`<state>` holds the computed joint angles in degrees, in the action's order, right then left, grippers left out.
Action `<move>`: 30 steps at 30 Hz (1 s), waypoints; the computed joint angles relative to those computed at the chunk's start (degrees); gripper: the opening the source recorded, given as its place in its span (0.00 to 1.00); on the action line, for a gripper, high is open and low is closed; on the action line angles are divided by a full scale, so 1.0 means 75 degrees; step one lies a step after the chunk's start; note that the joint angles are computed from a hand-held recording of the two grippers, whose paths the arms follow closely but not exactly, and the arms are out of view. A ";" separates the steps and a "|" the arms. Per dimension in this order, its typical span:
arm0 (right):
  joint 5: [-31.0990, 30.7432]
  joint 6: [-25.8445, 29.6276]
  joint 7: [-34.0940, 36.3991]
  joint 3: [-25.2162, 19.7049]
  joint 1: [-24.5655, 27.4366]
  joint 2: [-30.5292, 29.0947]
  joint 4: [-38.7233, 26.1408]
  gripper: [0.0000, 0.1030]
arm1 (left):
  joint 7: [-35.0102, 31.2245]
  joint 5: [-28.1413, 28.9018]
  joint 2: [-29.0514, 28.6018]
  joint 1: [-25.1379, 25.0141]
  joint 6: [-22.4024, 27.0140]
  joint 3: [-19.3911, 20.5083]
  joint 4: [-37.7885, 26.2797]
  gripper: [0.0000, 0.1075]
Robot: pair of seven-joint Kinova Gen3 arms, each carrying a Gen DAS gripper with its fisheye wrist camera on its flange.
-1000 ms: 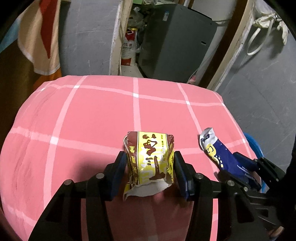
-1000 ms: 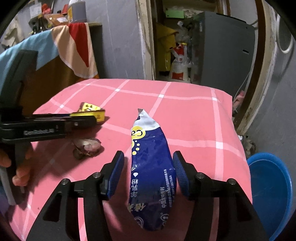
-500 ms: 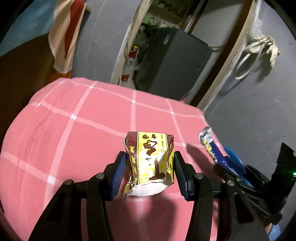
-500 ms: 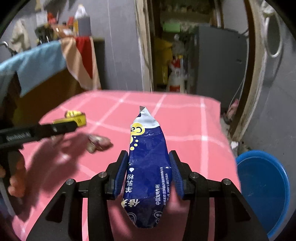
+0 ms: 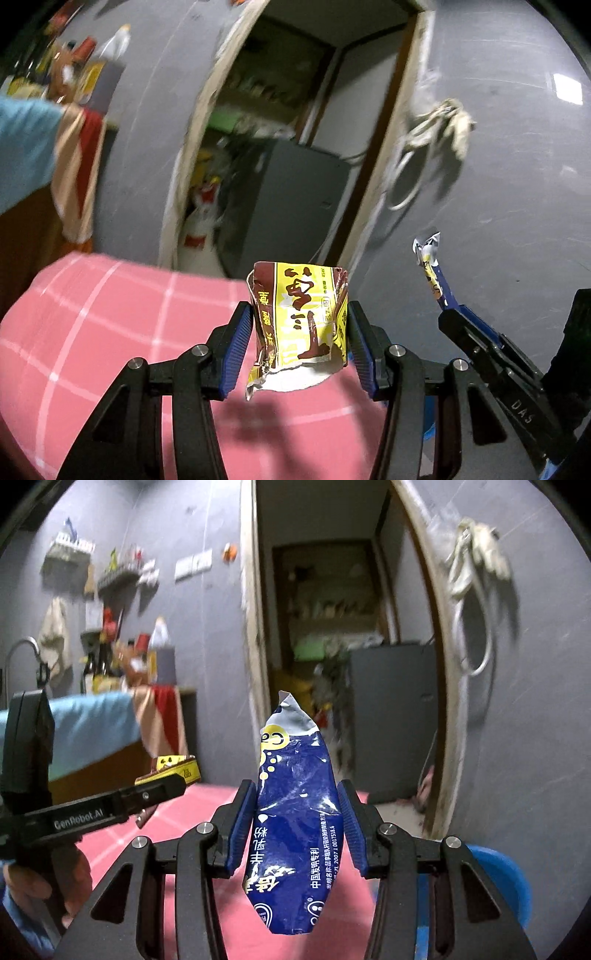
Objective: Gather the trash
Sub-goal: 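Carry the blue and yellow wrappers over the blue basin and open both grippers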
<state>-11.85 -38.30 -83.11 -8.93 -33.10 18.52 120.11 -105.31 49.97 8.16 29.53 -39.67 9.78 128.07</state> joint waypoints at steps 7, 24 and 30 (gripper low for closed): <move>-0.0435 -0.1288 0.0233 0.0105 0.0148 -0.0478 0.0889 0.42 | 0.0104 -0.0531 0.0476 0.0485 -0.0849 0.0206 -0.0360 0.42; -0.0296 -0.1134 -0.0619 0.0280 0.1272 -0.0566 0.1570 0.42 | -0.1076 -0.0112 0.1830 0.1187 0.1240 -0.0398 -0.2576 0.43; -0.0080 -0.0313 -0.1044 0.0373 0.1534 -0.0431 0.1321 0.43 | -0.2198 0.1034 0.2231 0.1287 0.2955 -0.1055 -0.3453 0.43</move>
<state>-12.46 -40.65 -90.94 -6.13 -21.59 15.28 130.02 -121.80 57.72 24.89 39.19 -17.51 1.87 102.17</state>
